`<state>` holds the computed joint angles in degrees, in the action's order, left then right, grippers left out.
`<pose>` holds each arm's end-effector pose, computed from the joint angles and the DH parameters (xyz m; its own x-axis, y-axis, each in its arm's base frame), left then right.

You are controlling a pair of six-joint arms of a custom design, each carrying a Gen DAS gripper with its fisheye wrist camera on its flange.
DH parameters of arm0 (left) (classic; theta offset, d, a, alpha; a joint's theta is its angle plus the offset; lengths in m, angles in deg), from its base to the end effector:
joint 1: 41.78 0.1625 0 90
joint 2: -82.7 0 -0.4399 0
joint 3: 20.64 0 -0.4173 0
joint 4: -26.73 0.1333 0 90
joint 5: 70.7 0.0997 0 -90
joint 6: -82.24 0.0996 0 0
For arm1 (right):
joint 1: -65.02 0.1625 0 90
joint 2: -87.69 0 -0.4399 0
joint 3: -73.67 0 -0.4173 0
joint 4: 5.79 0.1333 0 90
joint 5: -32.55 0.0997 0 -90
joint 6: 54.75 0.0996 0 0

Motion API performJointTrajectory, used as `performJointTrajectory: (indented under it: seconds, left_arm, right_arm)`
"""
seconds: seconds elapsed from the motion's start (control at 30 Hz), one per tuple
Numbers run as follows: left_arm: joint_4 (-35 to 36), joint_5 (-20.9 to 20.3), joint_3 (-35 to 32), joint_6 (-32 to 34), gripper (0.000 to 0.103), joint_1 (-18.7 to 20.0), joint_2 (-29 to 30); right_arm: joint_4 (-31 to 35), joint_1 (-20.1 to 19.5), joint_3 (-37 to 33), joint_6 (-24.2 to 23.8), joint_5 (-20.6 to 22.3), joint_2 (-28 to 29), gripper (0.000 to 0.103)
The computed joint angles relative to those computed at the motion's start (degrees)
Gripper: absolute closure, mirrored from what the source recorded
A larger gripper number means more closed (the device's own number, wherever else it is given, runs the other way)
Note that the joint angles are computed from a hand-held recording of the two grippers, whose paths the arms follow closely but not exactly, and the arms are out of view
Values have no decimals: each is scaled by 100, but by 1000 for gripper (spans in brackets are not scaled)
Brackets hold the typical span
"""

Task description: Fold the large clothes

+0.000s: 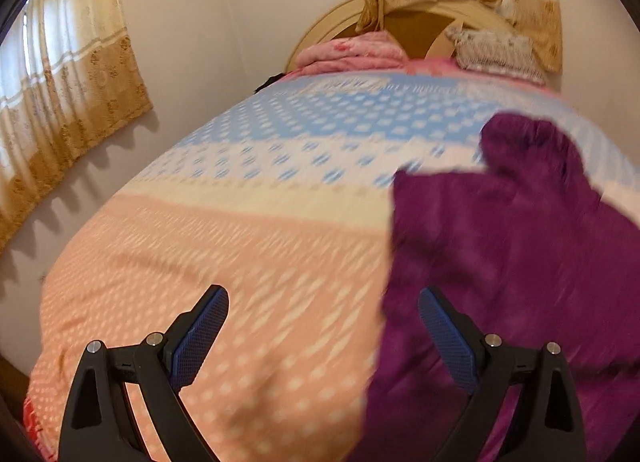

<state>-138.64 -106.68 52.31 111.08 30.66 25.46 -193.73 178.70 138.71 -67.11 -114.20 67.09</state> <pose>-0.0195 -0.7706 0.4759 -0.6017 -0.1957 -0.7744 0.5053 0.6575 -0.5588 0.3723 -0.7244 0.0728 -0.7031 0.2697 0.6580 -0.3986 0.6168 -0.6787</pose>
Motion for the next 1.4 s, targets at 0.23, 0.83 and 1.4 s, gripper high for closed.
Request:
performJointTrajectory:
  seconds: [0.23,0.83,1.4]
  left_arm:
    - [620,-245,-758,-184,7,-20,752]
    - [1349,-196,-846,-791,6,153,852]
    - [2511,-76,-3140,-1418,5,427,2175]
  right_arm:
    - [1297,-113,-813,454,867,363,66]
    - [1638,-344,-1117,437,582,717,70]
    - [2289,-492,-2378,763,448,1191,70]
